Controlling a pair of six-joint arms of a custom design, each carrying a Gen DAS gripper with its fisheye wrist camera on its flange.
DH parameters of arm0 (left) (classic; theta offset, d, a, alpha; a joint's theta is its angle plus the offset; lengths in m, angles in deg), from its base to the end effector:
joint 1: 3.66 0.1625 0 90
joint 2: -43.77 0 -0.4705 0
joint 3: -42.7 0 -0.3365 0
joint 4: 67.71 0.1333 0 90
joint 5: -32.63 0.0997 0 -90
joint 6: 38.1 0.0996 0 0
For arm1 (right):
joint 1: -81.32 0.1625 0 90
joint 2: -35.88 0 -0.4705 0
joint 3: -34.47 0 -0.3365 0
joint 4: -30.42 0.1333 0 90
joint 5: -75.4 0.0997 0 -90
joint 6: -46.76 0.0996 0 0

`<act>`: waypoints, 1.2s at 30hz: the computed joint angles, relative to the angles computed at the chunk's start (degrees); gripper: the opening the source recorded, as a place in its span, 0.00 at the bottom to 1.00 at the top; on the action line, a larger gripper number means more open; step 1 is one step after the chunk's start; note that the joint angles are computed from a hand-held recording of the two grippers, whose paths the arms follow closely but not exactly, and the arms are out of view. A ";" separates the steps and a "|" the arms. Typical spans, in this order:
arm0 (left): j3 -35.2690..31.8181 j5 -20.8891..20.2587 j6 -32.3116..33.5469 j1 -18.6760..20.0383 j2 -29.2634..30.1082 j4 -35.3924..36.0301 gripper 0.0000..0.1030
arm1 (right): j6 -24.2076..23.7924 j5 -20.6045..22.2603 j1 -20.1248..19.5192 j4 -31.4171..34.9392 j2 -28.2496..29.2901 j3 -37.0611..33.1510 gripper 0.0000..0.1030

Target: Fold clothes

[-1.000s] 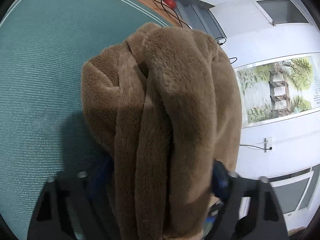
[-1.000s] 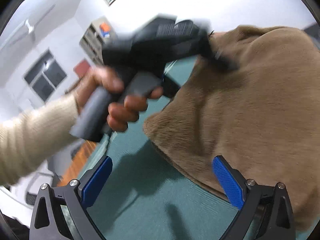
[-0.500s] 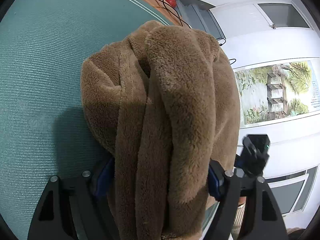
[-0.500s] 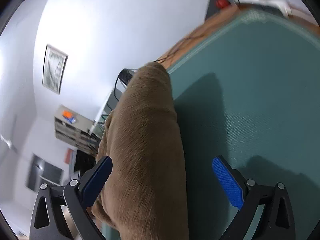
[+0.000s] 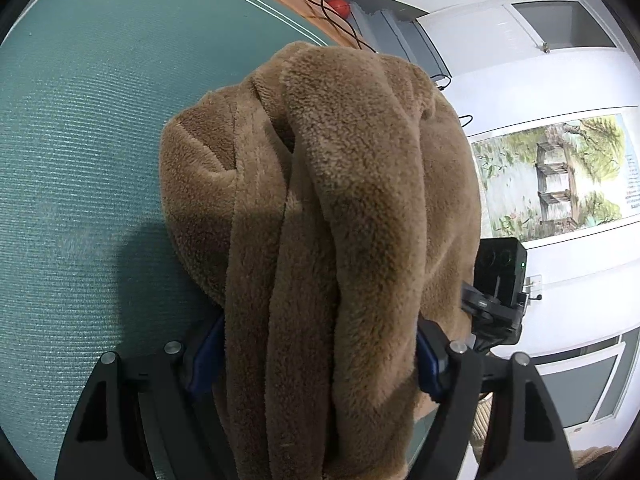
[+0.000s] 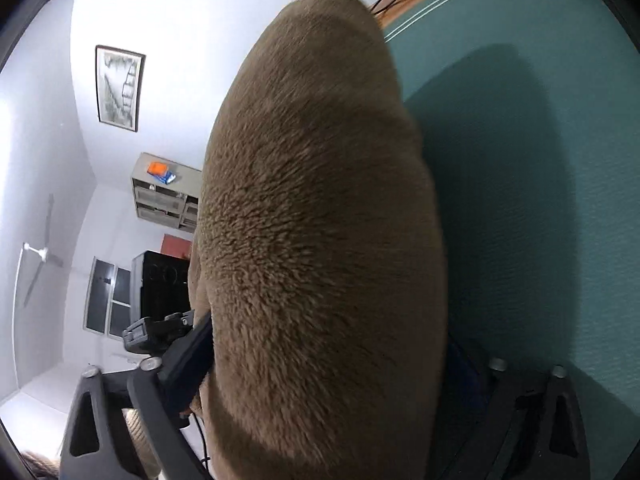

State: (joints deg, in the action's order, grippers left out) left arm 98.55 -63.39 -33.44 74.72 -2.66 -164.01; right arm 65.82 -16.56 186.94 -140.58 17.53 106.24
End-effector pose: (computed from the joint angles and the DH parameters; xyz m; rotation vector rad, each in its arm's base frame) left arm -0.0308 -0.7598 0.3440 -0.4259 -3.0087 -0.0923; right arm 0.3355 -0.7177 -0.0017 0.1009 2.9462 -0.7057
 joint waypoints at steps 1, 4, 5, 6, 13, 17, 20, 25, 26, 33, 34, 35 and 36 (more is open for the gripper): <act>-0.10 -0.01 0.39 0.40 -0.46 0.45 0.70 | 0.43 -0.26 0.11 -0.16 0.27 -0.30 0.78; -0.27 -0.02 1.50 1.45 -1.80 1.63 0.63 | 1.91 -1.13 0.46 -2.93 0.20 0.89 0.64; 0.62 0.18 1.62 1.15 -2.29 0.99 0.60 | 2.06 -1.71 0.73 -3.59 0.07 1.33 0.62; 1.55 0.68 1.64 0.75 -2.81 0.35 0.58 | 2.06 -2.73 1.18 -3.90 -0.08 1.55 0.58; 6.62 0.91 0.83 -1.76 -6.32 -1.95 0.49 | 0.11 -12.02 6.24 -5.64 -1.86 2.76 0.51; 10.62 -1.83 1.18 -4.45 -8.34 -3.17 0.49 | 0.24 -16.43 8.64 -10.75 -5.75 9.26 0.51; 15.61 -3.96 1.17 -7.64 -10.36 -5.55 0.49 | 1.17 -19.45 10.12 -16.22 -10.08 16.82 0.51; 26.02 -7.15 -0.41 -14.46 -12.96 -11.28 0.49 | 3.30 -25.60 12.33 -26.11 -18.66 32.38 0.51; 28.28 -7.75 -0.92 -15.86 -13.38 -12.61 0.49 | 3.95 -27.00 12.73 -28.32 -20.61 36.02 0.51; 43.55 -11.03 -7.90 -26.69 -15.32 -22.95 0.49 | 9.60 -34.04 13.47 -40.19 -30.06 55.09 0.51; 46.07 -11.10 -9.10 -28.40 -16.32 -24.37 0.49 | 9.83 -34.33 13.00 -42.22 -31.34 57.72 0.51; 48.29 -11.15 -10.36 -30.14 -16.94 -25.96 0.49 | 10.02 -34.34 12.33 -44.41 -32.50 60.23 0.51; 49.68 -11.07 -11.67 -31.79 -16.35 -28.21 0.49 | 9.98 -34.18 11.52 -46.76 -33.54 62.61 0.51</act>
State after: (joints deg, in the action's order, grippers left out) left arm 148.23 -74.46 -45.11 42.93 -19.01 -192.22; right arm 75.80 -50.74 198.46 -187.34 -16.01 168.85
